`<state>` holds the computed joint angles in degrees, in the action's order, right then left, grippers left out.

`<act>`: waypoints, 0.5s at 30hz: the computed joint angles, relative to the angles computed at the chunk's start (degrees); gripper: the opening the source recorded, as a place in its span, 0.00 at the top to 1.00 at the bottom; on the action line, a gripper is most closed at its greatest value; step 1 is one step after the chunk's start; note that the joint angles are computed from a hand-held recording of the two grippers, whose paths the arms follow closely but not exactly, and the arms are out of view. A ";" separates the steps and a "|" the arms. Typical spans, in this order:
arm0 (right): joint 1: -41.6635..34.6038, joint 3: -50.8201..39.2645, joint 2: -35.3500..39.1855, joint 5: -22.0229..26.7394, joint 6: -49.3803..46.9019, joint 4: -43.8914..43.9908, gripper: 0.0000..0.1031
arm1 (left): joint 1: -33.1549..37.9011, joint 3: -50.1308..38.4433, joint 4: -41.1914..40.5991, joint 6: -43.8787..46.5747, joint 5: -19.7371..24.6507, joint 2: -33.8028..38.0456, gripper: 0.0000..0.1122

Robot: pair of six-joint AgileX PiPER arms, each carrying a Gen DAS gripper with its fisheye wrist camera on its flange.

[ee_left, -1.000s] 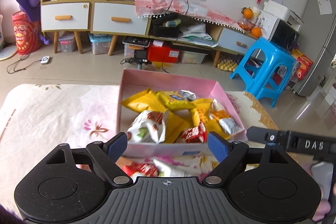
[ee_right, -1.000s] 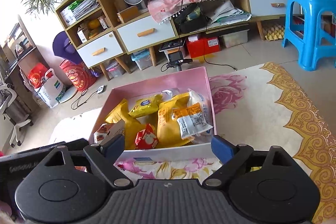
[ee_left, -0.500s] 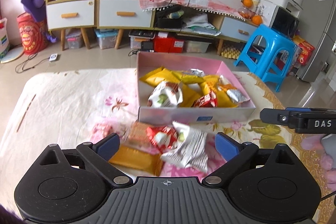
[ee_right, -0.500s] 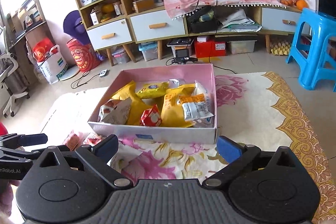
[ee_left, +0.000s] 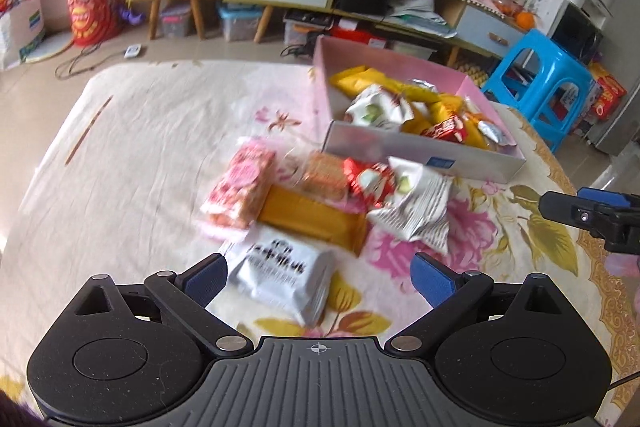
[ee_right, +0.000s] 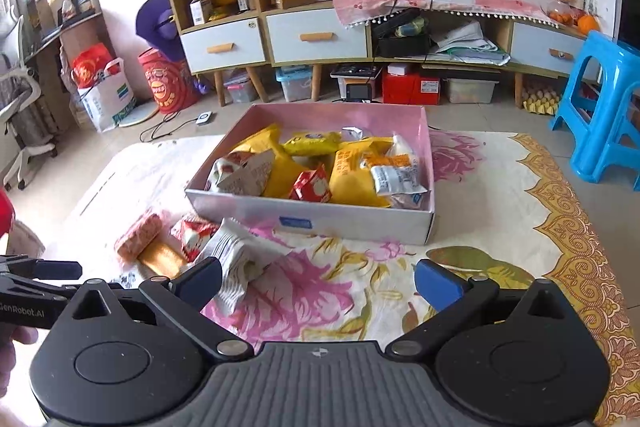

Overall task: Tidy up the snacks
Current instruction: 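Withdraw both tools from the box toward the remaining snacks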

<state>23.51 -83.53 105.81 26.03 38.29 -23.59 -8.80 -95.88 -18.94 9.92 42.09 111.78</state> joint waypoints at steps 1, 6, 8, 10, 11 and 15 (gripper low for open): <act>0.42 0.33 -0.17 -0.18 0.55 -0.92 0.08 | 0.58 0.55 -0.77 0.63 0.08 -0.22 0.12; 1.96 2.70 -0.84 -2.53 4.38 -6.53 0.08 | 2.67 4.54 -2.47 3.81 -2.11 -1.38 0.12; 2.37 3.45 -0.63 -3.93 6.32 -8.77 0.08 | 3.43 4.67 -3.22 5.46 -1.84 -1.17 0.12; 2.86 3.98 -0.12 -5.22 8.68 -12.07 0.08 | 4.21 3.85 -4.80 7.53 -1.07 -0.56 0.12; 3.06 4.17 0.15 -5.81 9.18 -13.30 0.08 | 4.56 3.74 -5.85 8.77 -1.20 -0.44 0.12; 4.09 3.36 2.16 -6.84 9.66 -17.16 0.08 | 4.77 1.91 -4.96 6.07 -1.02 0.60 0.12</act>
<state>27.60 -80.17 107.97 19.19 47.95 -40.75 -4.03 -93.96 -23.90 16.00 41.06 112.38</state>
